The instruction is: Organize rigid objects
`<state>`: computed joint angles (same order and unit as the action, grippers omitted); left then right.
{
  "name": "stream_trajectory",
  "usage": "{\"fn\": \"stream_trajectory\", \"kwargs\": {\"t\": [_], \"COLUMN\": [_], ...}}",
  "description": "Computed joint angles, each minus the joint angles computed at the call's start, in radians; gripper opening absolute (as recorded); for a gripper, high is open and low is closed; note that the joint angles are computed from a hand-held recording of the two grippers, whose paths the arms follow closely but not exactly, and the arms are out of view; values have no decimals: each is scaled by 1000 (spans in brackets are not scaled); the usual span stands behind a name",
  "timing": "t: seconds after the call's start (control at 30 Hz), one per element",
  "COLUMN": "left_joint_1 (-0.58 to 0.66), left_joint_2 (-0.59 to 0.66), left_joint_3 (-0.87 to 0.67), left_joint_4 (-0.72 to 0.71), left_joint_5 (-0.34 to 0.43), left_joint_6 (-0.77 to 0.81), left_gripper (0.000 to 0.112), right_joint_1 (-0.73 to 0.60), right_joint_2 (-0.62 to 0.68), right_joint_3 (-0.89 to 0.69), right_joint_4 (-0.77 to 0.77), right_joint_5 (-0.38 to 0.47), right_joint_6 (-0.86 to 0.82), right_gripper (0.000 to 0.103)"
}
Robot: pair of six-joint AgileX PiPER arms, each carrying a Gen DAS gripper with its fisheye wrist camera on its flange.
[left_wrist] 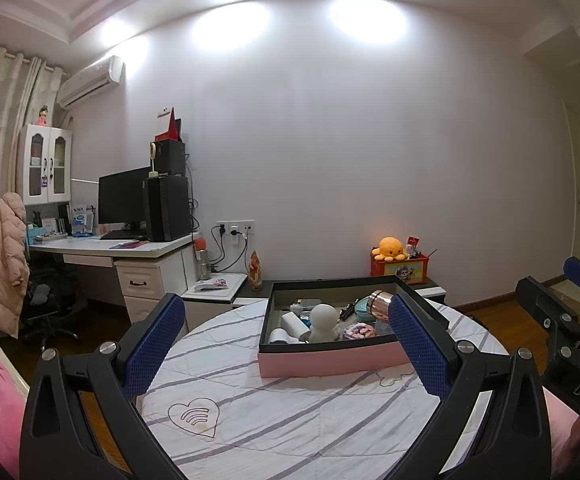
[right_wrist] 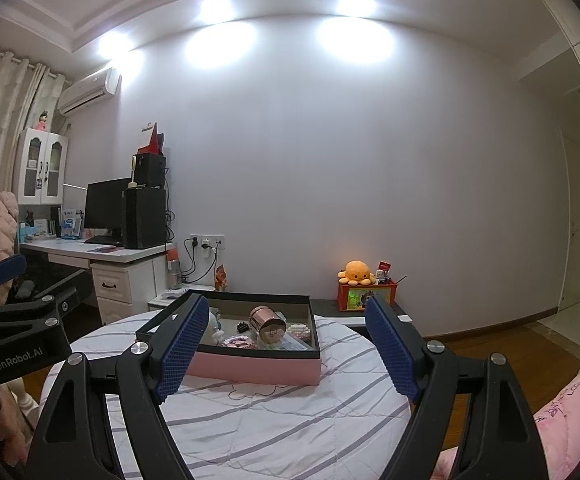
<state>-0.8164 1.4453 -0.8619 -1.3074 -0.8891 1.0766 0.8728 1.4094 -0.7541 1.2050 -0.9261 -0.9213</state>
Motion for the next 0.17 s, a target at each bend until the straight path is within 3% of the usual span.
{"fn": "stream_trajectory", "kwargs": {"t": [0.17], "left_joint_1": [6], "left_joint_2": [-2], "left_joint_3": [2], "left_joint_4": [6], "left_joint_5": [9], "left_joint_6": [-1], "left_gripper": [103], "right_joint_1": [-2], "right_joint_2": [0], "right_joint_3": [-2], "right_joint_4": [1], "right_joint_5": [3], "right_joint_6": [-2], "right_gripper": [83]}}
